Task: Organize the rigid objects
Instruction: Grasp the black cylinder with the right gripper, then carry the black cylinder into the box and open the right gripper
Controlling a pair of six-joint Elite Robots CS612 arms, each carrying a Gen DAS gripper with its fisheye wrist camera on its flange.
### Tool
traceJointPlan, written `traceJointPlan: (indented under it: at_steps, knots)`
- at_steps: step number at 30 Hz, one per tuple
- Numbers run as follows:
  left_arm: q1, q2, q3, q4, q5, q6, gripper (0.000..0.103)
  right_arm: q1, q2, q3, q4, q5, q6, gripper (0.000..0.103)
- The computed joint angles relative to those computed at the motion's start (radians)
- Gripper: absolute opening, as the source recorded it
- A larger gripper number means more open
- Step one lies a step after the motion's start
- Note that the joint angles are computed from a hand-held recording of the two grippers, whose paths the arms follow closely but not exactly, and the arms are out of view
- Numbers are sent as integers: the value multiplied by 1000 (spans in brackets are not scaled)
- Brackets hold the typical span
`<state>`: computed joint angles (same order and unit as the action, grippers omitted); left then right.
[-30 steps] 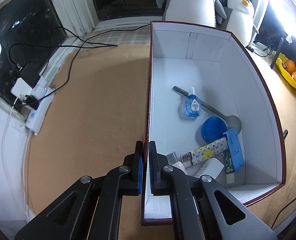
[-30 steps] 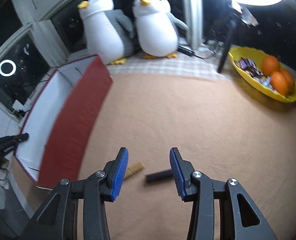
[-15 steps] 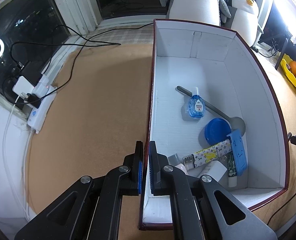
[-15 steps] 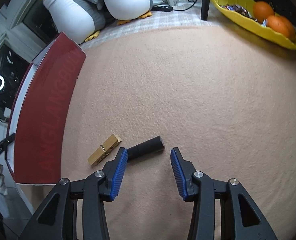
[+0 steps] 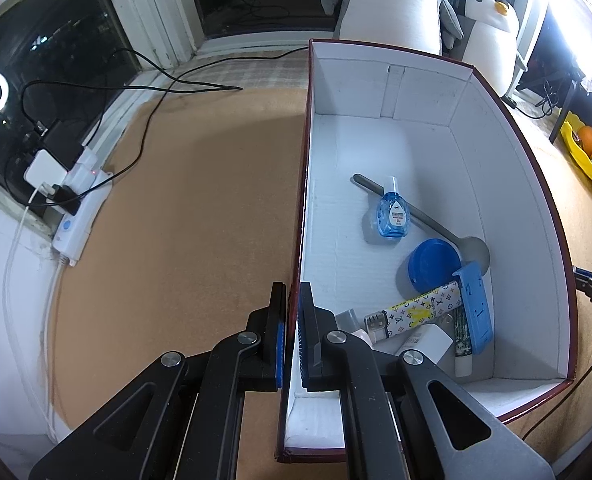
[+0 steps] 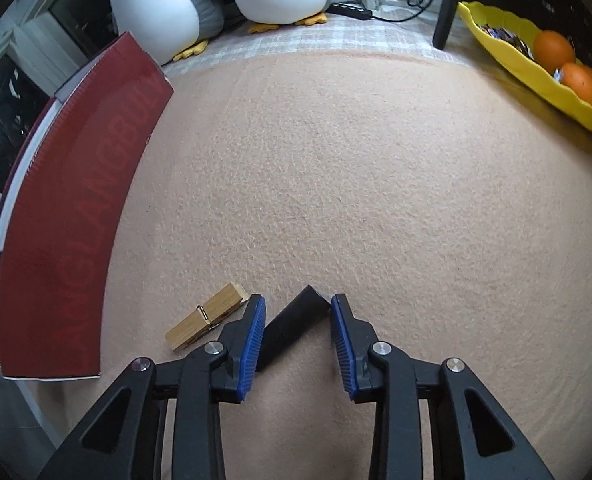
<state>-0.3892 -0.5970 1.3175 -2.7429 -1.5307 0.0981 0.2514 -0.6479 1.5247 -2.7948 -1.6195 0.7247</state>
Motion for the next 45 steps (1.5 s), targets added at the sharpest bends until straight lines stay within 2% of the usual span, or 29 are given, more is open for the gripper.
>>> traceJointPlan:
  at_steps: [4, 15, 26, 30, 35, 41, 45]
  knots:
    - [3, 2, 0, -6, -8, -2, 4, 11, 4, -11, 28, -48, -35, 15]
    - [8, 4, 1, -21, -29, -3, 4, 14, -6, 29, -41, -37, -16, 15]
    - [20, 10, -1, -38, -81, -30, 4, 42, -43, 5, -91, -108, -64, 15]
    - [24, 12, 0, -49, -101, -37, 5, 58, -47, -39, -117, -125, -113, 15]
    - [28, 12, 4, -67, -120, -43, 5, 77, -32, -120, -134, -110, -178, 15]
    - [33, 14, 10, -90, -142, -44, 5, 102, 18, -248, -114, -66, -249, 15]
    - [34, 17, 10, -102, -149, -39, 5, 115, 65, -339, -58, -24, -273, 15]
